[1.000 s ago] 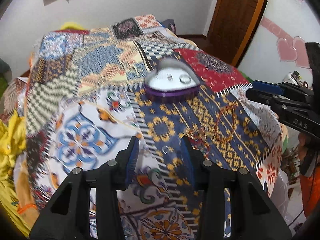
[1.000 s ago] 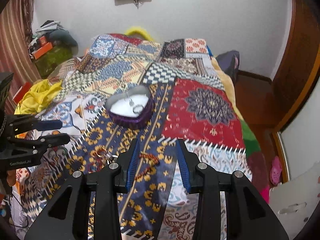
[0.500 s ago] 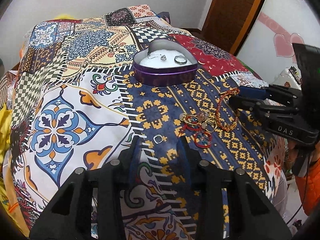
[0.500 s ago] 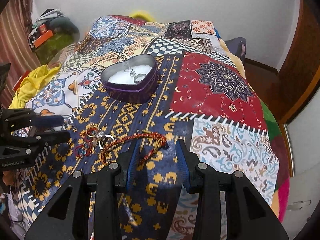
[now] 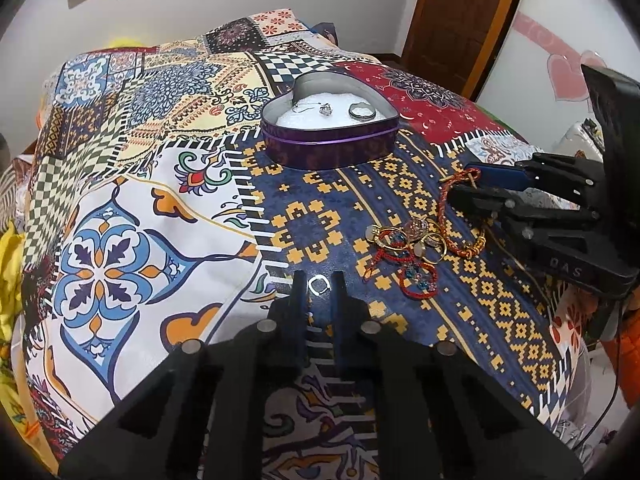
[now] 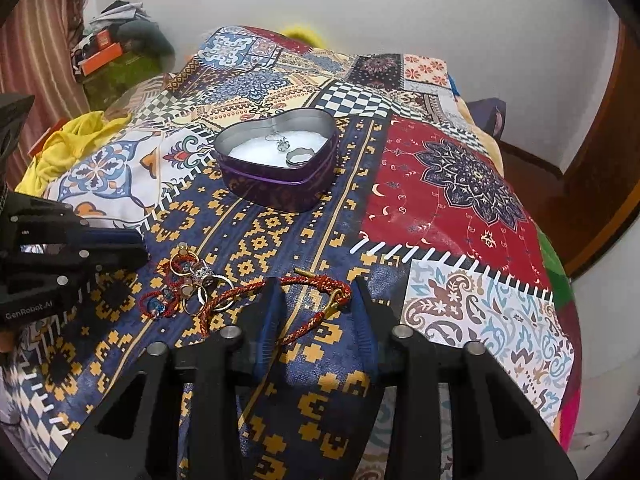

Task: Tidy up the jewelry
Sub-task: 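Grasp a red beaded bracelet with the right tool while the left tool grasps a silver ring, then release the bracelet into the tin with the right tool while the left tool drops the ring in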

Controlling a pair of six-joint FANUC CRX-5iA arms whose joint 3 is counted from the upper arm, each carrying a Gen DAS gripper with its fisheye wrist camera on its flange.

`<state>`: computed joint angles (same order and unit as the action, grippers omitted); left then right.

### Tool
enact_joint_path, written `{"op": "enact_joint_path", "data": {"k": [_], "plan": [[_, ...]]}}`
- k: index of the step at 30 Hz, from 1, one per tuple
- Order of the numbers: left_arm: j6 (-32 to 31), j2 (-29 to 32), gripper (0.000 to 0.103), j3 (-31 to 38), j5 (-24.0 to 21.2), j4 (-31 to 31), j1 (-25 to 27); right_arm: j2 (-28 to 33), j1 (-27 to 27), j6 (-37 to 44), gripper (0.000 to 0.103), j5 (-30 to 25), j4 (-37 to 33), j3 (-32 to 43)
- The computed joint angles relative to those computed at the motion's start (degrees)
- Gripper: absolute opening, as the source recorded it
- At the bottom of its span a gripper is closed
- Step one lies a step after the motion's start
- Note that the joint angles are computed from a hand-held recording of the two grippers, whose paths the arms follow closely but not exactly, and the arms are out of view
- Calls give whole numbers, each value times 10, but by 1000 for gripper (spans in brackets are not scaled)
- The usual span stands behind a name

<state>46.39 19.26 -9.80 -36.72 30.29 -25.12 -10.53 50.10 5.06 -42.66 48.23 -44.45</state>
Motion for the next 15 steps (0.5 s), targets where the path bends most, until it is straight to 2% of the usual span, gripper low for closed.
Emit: {"op": "enact_joint_path", "data": {"k": [3, 10, 15], "plan": [[4, -3, 9, 0, 4, -8, -1, -4, 0, 4, 9, 6, -3, -1], [18, -17, 9, -8, 12, -12, -1, -30, 5, -30, 6, 6, 17, -14], [6, -37, 9, -22, 23, 4, 1, -52, 16, -55, 6, -16, 42, -17]]}}
